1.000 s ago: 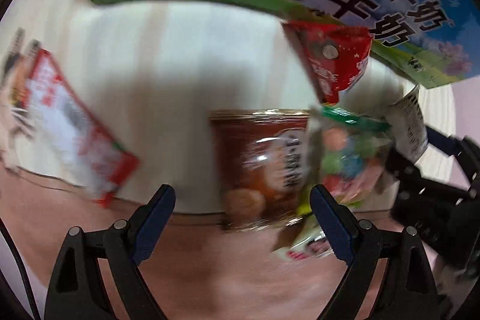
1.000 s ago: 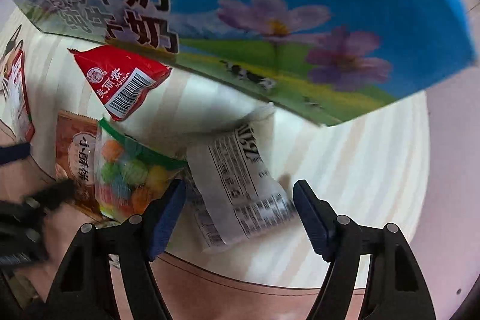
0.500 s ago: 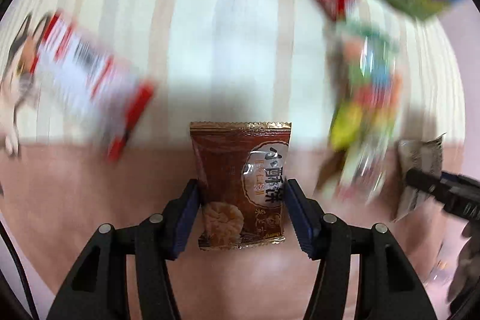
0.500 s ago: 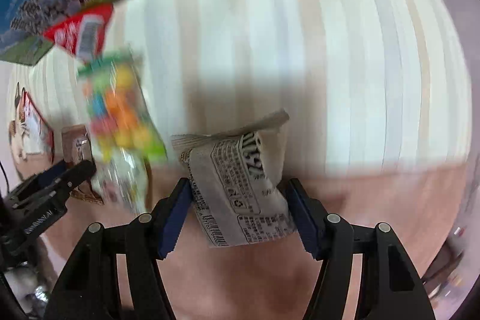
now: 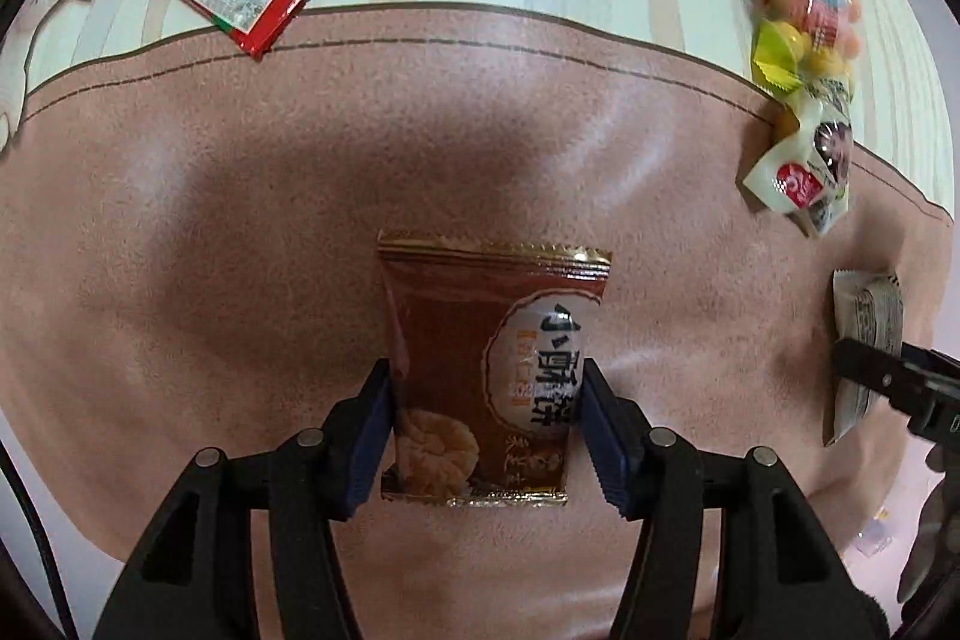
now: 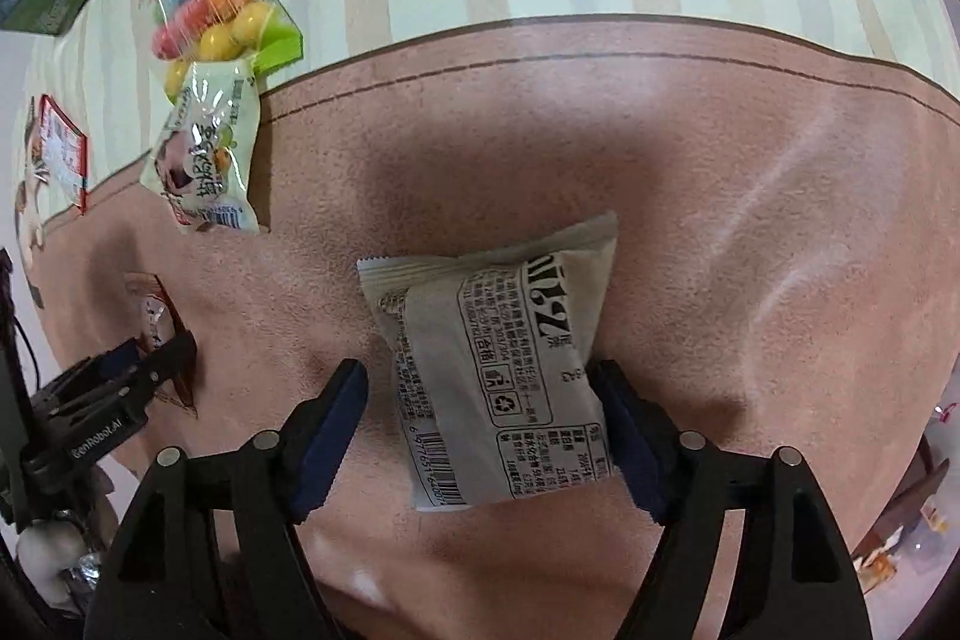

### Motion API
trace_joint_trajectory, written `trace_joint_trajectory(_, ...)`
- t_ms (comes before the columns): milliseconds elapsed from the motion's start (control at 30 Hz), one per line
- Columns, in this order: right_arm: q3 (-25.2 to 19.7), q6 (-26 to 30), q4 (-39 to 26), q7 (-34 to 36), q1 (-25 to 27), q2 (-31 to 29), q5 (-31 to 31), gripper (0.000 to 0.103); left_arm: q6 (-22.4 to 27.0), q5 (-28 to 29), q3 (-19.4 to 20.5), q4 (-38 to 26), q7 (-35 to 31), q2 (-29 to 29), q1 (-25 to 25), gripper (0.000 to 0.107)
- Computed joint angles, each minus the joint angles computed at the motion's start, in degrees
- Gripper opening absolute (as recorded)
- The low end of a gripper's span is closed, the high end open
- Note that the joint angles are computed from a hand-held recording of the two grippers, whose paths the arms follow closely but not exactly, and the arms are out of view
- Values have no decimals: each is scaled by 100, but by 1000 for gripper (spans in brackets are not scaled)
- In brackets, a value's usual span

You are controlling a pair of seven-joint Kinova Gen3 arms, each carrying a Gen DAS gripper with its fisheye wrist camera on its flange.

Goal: Organize snacks
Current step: 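Grasp the brown cookie pack with left tool while right grasps white-grey bag, then lift both held packs and carry them over the cardboard box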

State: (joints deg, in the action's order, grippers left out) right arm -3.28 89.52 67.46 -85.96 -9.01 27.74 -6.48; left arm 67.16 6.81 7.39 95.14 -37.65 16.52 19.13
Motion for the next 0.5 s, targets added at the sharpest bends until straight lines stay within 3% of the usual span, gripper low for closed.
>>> trace_joint_trajectory(267,-68,-233,431,-273,-330,-250,94,81,-4,2,1,-114,-177,115,-165,56)
trace_joint_trajectory(500,-55,-462,585,-114,-327,-243,244,77,36,-269,24,-7,181,-100,162,55)
